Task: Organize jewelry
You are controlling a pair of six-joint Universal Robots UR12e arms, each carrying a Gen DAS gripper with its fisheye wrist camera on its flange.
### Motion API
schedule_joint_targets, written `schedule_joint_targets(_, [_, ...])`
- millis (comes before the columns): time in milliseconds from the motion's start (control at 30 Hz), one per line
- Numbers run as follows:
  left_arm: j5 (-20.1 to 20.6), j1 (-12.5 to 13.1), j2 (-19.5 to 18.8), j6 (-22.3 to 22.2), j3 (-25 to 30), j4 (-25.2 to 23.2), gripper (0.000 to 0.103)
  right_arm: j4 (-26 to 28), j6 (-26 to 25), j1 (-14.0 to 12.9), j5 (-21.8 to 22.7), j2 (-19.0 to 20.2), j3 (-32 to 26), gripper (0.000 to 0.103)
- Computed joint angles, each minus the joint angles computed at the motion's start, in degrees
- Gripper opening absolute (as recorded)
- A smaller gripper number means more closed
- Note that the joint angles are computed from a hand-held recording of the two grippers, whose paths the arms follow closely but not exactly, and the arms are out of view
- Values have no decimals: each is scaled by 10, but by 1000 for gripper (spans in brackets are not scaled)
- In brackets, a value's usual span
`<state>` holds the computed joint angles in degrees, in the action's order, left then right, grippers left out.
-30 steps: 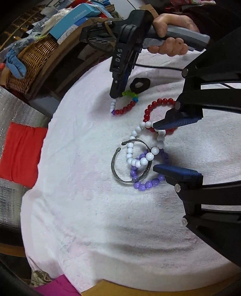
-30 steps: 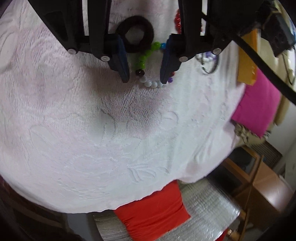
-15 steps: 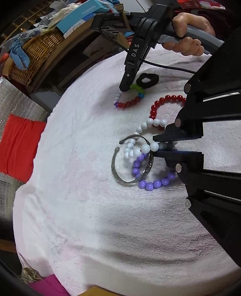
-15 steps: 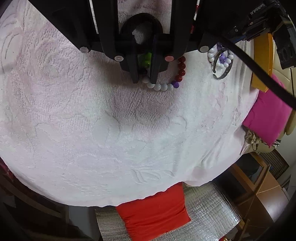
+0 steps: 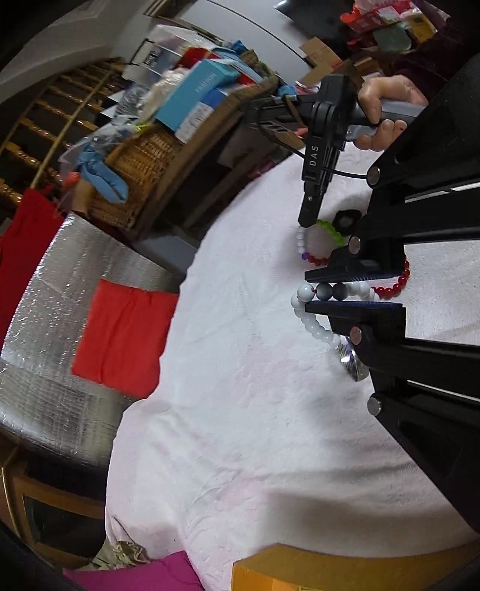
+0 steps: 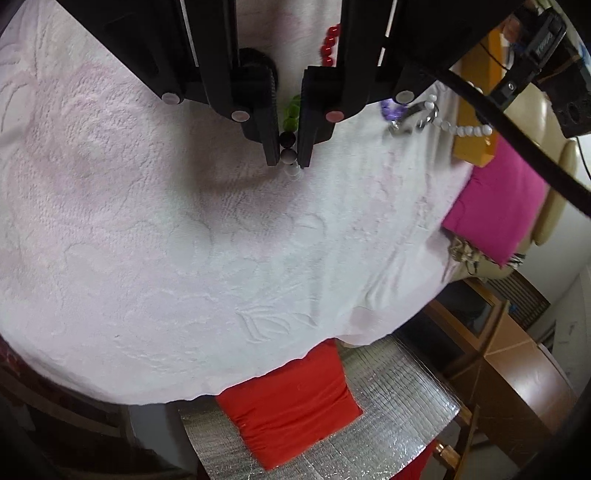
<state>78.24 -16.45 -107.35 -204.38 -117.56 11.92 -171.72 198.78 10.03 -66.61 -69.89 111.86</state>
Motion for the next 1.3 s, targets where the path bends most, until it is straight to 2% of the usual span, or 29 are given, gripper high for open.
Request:
schedule_joint_targets(267, [-48, 21, 8, -11, -25, 95, 9, -42, 25, -8, 59, -1, 9, 11])
schedule_joint_targets(300, [-36, 19, 11, 0, -25, 86, 9, -45, 26, -8, 65, -1, 9, 11])
schedule_joint_targets(333, [-11, 15, 14, 12, -22, 57, 10, -49, 25, -8, 71, -1, 10, 11])
schedule_joint_targets(400, [17, 13, 11, 1, -13, 10, 9, -53, 22, -5, 69, -2, 10, 11])
schedule_joint_targets(467, [26, 15, 4, -15, 0, -45, 9, -48, 20, -2, 66, -2, 10, 11])
schedule_joint_targets(533, [42, 14, -1, -22, 9, -77, 9, -39, 17, -1, 61, -2, 9, 11])
schedule_joint_targets(633, [36, 20, 0, -40, 4, -65, 11, -32, 15, -1, 59, -2, 8, 11])
schedule_joint_targets(667, [35, 22, 1, -50, 0, -50, 14, -31, 16, -2, 62, -2, 8, 11])
schedule_joint_targets(733, [46, 23, 4, -60, -8, -29, 40, -25, 18, -5, 66, -2, 7, 14])
schedule_joint_targets(767, [50, 24, 7, -58, -10, -29, 48, -26, 19, -5, 65, -2, 7, 14])
schedule_joint_targets(900, [67, 21, 14, -39, -11, -72, 48, -14, 22, -6, 63, -1, 5, 14])
schedule_joint_targets(1000, [87, 17, 14, -23, 4, -165, 48, -9, 21, -4, 55, 0, 3, 14])
schedule_joint_targets(1100, [90, 11, 9, -6, 16, -223, 47, -8, 22, -3, 53, 1, 2, 14])
schedule_joint_targets(1200, [103, 3, 1, 12, 27, -251, 47, -9, 21, -1, 48, 2, 1, 14])
schedule_joint_targets(1300, [120, -1, -8, 10, 36, -274, 46, -6, 22, 0, 47, 3, -1, 14])
